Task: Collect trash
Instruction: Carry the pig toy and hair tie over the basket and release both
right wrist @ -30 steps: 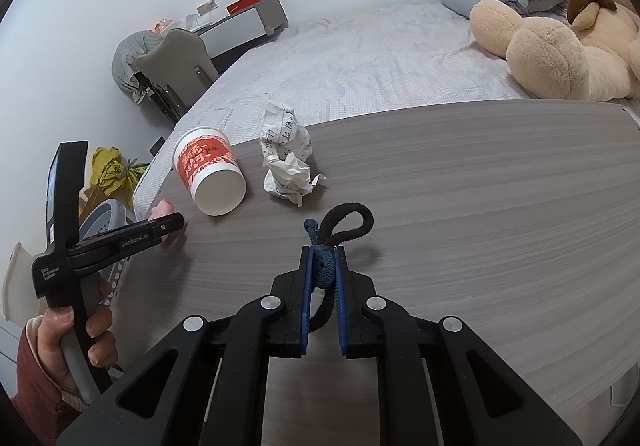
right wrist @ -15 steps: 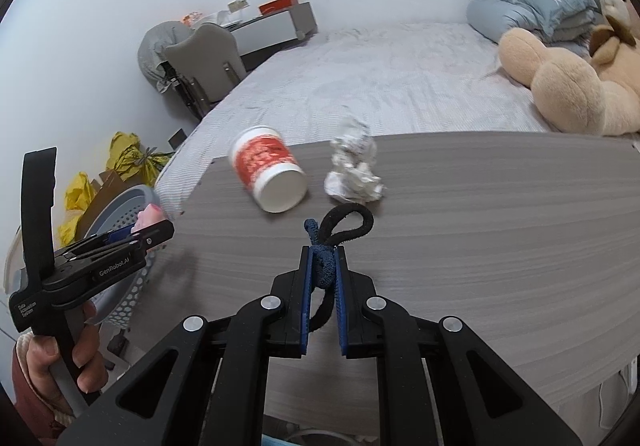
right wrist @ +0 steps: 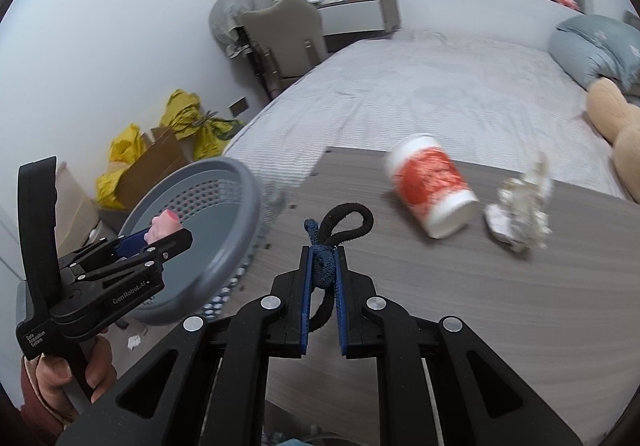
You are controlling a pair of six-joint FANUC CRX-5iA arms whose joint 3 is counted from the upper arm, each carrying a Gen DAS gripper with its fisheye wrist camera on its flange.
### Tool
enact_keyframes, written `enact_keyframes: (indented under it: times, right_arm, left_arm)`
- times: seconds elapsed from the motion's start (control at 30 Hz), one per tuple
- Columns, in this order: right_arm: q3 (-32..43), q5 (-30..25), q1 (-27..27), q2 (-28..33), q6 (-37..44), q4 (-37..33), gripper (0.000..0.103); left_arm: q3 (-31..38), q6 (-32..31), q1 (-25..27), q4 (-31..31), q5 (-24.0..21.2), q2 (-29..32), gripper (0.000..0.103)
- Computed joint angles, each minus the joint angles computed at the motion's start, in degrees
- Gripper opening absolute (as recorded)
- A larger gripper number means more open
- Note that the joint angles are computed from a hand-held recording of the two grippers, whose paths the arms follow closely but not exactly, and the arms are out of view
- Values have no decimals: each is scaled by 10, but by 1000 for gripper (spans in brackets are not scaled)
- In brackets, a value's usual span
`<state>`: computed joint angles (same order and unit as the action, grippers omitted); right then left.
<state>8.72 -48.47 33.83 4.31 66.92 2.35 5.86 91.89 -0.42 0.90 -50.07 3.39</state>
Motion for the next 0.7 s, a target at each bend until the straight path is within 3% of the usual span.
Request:
enact_keyframes:
  times: [0.33,0.7]
  right_arm:
    - [132,-47,32,103,83,-60,11]
    - [243,-95,42,186,144,-123,11]
  left_arm:
    - [-9,12,65,0,-6,-3,40]
    - [0,28,84,-14,-22,10,40]
